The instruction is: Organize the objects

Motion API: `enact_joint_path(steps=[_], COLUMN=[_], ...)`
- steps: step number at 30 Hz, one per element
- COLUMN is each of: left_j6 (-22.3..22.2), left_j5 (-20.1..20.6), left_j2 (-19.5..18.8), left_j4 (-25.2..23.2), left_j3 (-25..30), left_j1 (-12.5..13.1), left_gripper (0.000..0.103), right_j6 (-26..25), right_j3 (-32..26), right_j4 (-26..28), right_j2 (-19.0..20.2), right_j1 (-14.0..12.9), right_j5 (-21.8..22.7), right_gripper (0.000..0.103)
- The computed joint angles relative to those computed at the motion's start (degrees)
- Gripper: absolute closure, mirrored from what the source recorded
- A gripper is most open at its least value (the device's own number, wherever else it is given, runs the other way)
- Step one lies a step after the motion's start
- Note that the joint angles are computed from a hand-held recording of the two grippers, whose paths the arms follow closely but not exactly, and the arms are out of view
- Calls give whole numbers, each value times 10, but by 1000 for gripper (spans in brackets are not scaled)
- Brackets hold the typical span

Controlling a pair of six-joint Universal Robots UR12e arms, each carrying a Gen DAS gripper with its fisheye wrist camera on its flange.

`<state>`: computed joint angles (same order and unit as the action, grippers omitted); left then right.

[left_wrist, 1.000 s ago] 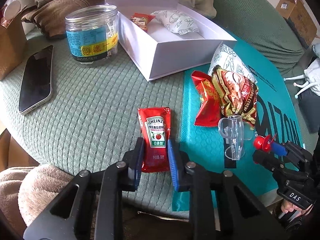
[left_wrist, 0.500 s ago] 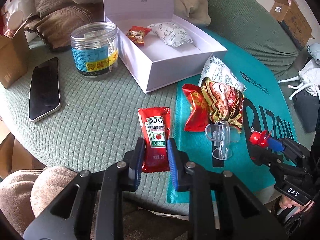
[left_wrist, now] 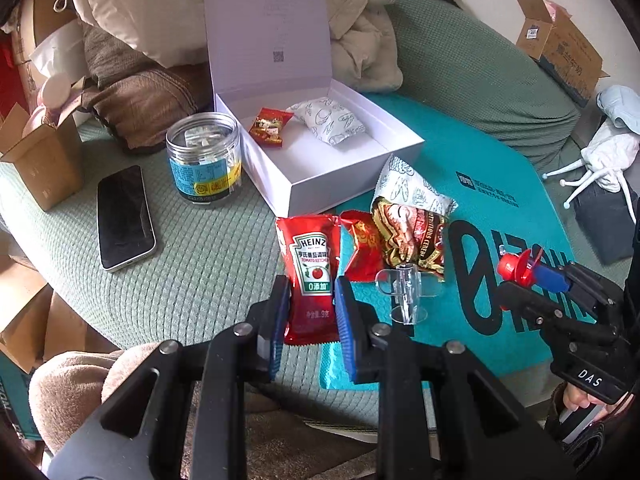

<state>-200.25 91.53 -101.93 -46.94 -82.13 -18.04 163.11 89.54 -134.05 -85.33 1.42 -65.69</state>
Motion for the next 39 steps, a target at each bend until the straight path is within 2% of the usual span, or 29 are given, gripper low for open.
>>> enact_joint_path(steps=[12,24,39], left_j6=[39,55,68], left_j5=[47,40,36], left_j2=[11,-3,-34], left_j4=[33,30,-4], left_j3=[22,54,103], left_j1=[-28,-34,-26], left_gripper=[81,81,81], right_j6=[-8,-19,-12], right_j3=[-3,-15,-47], right_j4=[-18,-17,-11], right_j2=[-25,-29,0], right_j1=[-14,-28,-29], right_j5=[38,61,73], right_gripper=[60,60,60])
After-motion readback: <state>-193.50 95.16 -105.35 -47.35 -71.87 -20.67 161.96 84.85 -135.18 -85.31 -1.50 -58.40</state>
